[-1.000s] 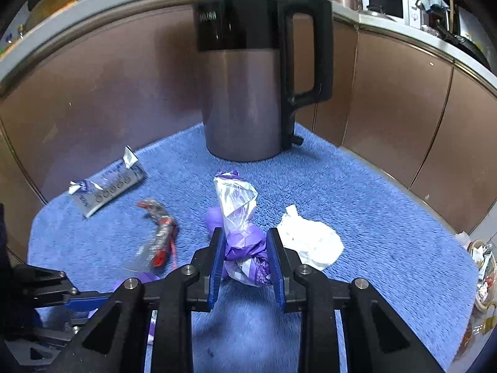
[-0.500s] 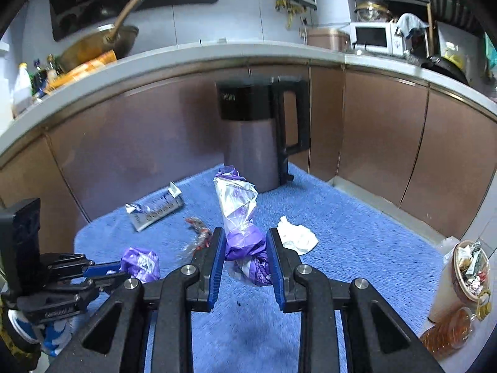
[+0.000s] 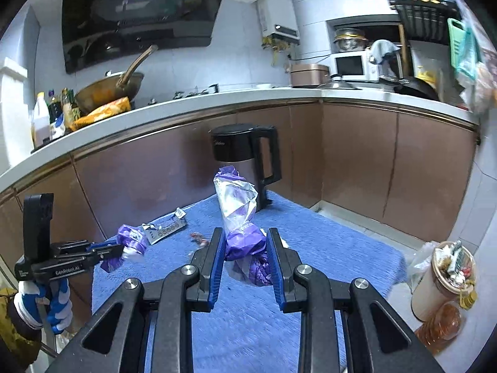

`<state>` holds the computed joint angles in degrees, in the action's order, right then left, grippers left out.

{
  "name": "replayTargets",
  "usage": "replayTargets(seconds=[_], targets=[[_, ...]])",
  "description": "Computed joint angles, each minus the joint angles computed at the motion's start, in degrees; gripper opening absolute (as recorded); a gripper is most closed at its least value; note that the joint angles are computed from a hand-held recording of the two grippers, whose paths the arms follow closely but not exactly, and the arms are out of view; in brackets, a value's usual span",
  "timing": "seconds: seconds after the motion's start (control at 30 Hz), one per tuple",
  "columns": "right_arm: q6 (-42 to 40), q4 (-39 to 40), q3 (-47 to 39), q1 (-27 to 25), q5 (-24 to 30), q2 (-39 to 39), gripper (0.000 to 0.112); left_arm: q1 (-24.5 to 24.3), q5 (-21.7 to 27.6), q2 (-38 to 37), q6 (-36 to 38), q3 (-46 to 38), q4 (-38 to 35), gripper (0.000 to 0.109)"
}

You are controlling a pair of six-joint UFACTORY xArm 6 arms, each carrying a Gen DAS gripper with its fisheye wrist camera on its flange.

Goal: Collect trash
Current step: 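Carry both purple wrappers over the steel bin and open both tools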

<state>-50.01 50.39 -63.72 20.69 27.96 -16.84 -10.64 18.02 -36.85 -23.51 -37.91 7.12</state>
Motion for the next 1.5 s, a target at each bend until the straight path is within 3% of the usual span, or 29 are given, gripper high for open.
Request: replayTargets(seconds=[0.27,0.4,0.77,1.1,1.37,1.5], targets=[[-2.83,4.85,5.24,-9.69,2.07,-4.70,0.025,-7.54,1.70,7.01,-6.85,-7.21,8.14,0.016],[-3.60,6.24,7.94,-15.22,3.67,-6.21,0.025,-13.03,2.07,15.02,-8.08,-13.89,10.29,0.016],[-5.99,10.57,12.71,-30.83,9.99,-4.33,0.025,-24.78,7.20,40.63,-1.44,-38.31,7.30,0.016],[-5.11,10.73,12.00,-36.44,11.90,4.46,0.026,-29.87,18.78,66.44,5.00,-67.50,1.36,0.016],[-1.63,7.00,10.12,-37.24,10.38,10.99,0.028,-30.54,25.28,80.24,6.59,-84.13,-1.95,0.019],[0.63,4.96,9.26,-37.35,9.58,13.37,0.032,-30.46,26.73,84.12,6.85,-88.82,-4.60,0.037]])
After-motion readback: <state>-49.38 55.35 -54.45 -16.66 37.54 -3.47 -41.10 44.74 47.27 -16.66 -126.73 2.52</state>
